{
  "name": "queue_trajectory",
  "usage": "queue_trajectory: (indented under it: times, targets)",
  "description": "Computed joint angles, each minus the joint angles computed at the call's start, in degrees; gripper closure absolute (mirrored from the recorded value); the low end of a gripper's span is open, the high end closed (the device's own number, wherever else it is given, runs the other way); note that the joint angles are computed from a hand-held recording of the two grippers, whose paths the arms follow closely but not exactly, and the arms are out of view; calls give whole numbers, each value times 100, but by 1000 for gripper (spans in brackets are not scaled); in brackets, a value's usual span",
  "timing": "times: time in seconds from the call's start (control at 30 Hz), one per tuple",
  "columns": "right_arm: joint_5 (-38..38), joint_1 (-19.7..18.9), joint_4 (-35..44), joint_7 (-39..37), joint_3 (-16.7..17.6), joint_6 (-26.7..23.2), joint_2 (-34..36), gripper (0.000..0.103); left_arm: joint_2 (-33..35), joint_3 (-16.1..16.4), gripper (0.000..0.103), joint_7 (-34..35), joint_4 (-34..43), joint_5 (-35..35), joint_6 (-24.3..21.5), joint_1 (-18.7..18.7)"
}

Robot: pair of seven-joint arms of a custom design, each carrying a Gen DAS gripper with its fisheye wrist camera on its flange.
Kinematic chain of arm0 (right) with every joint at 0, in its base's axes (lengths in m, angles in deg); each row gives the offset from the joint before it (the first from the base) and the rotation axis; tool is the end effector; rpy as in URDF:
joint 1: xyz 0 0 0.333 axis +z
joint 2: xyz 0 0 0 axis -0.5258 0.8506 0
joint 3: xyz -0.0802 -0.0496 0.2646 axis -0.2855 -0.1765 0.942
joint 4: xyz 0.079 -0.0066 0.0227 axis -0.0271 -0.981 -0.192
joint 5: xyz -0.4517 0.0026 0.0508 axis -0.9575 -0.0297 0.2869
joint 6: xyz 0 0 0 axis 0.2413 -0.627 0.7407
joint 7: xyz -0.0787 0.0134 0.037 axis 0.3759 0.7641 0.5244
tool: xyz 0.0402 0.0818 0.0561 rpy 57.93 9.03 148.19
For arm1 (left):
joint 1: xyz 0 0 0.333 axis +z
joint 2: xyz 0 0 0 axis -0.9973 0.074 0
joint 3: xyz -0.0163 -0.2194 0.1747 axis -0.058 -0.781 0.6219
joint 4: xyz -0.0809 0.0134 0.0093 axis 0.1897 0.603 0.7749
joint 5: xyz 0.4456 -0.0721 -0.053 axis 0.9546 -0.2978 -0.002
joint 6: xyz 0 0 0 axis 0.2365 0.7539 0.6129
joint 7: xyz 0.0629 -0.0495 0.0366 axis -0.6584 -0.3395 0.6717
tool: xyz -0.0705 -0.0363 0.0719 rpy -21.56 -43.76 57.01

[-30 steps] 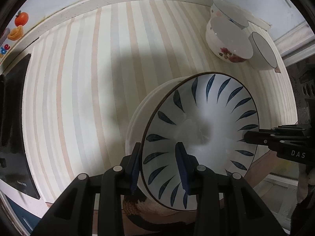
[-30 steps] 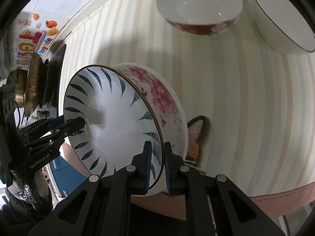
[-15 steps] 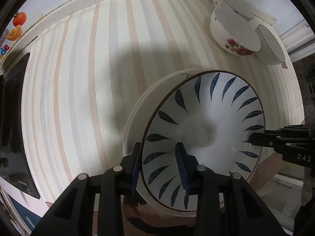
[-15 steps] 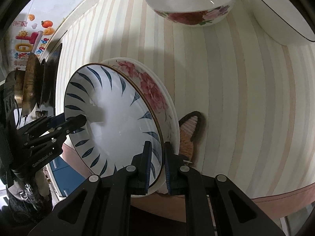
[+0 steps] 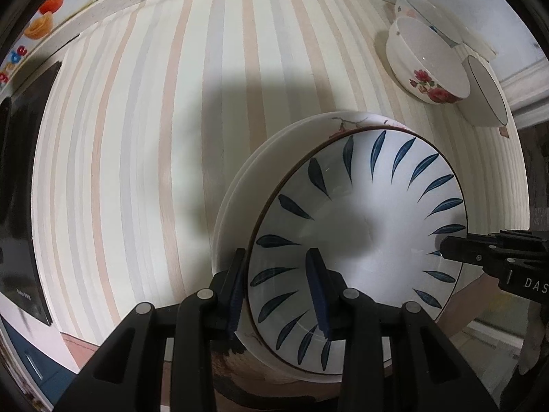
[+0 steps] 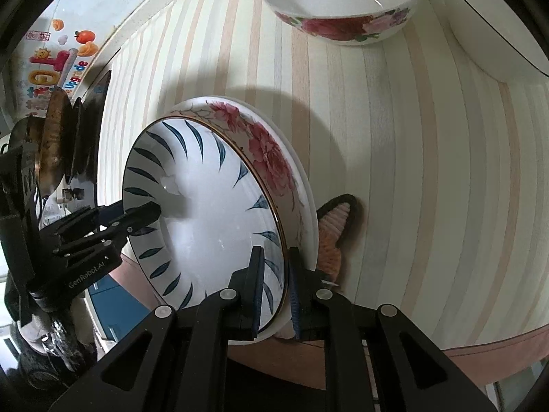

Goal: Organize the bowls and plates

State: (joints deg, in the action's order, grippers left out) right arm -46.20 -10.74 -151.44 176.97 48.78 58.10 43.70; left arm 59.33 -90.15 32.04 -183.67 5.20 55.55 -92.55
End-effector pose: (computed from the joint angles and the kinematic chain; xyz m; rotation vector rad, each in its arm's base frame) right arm 0.6101 0.4106 0.3425 -1.5373 2.3491 0.4249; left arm 0.6328 -0.1788 0.4102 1.5075 -2.6653 0.2010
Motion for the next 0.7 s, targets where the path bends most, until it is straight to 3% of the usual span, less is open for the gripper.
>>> queue_trajectory:
  times: [0.47, 0.7]
  targets:
    - [-311, 107, -77, 321, -85, 30, -117, 86, -296, 80, 71, -2, -208, -191, 82, 188]
    - [-1222, 483, -187, 1265, -286, -105, -507, 86, -1113, 117, 71, 350, -768, -480, 421, 345]
